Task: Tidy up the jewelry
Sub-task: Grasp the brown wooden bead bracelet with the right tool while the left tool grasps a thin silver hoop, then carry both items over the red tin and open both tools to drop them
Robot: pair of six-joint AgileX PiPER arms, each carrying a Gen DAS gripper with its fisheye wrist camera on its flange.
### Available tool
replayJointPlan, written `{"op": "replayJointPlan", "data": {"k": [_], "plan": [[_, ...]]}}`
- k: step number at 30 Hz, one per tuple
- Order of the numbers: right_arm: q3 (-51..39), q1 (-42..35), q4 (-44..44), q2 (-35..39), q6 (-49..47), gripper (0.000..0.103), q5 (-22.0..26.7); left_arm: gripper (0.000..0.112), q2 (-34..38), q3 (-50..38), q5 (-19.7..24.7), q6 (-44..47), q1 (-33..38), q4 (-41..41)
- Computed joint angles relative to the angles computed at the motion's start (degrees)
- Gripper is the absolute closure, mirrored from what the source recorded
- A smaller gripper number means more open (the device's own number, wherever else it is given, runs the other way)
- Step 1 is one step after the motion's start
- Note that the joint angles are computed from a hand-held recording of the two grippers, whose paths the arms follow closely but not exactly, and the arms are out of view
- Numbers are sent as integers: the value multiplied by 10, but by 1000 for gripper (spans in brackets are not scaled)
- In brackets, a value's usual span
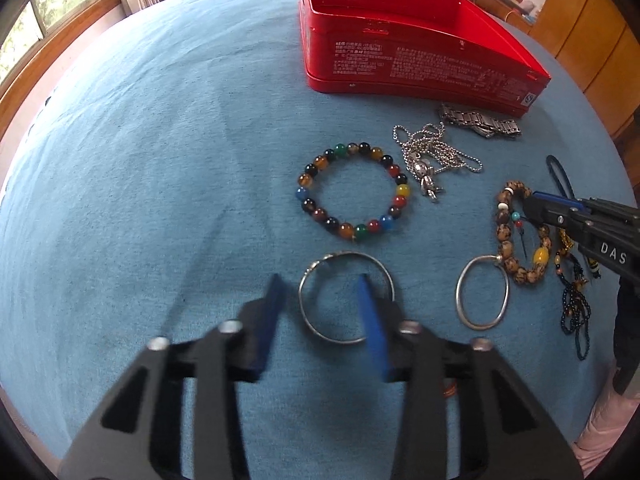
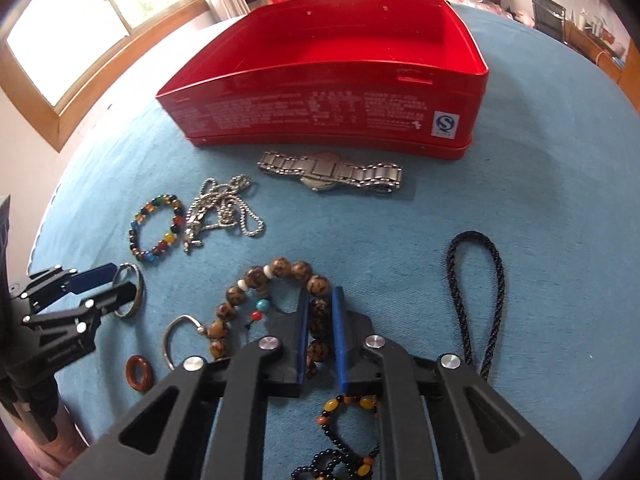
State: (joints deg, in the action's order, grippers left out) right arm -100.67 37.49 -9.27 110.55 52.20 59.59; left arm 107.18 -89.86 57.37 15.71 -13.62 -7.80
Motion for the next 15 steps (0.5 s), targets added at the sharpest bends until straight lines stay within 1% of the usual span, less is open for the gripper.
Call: {"op": "replayJointPlan", "data": {"k": [1,3,6,10,13,15], "plan": [[0,0,4,-1,-2,92,-4,93,0,1,-1,1,1,0],[15,0,19,-9,-7,92,-26,110,2,-1,-2,-3,1,-1],[39,-3,45,-23,-17,92,-58,111,2,-3,8,10,11,-27],[57,-1,59,-35,-14,92,-82,111,-2,-5,20,23,23,-56],[80,-8,77,-54,-23,92,-105,111,-31,22,11,32,29,-70],[81,-9,75,-62,-23,92,-106,111,-45,29,12,42,34,-82]]}}
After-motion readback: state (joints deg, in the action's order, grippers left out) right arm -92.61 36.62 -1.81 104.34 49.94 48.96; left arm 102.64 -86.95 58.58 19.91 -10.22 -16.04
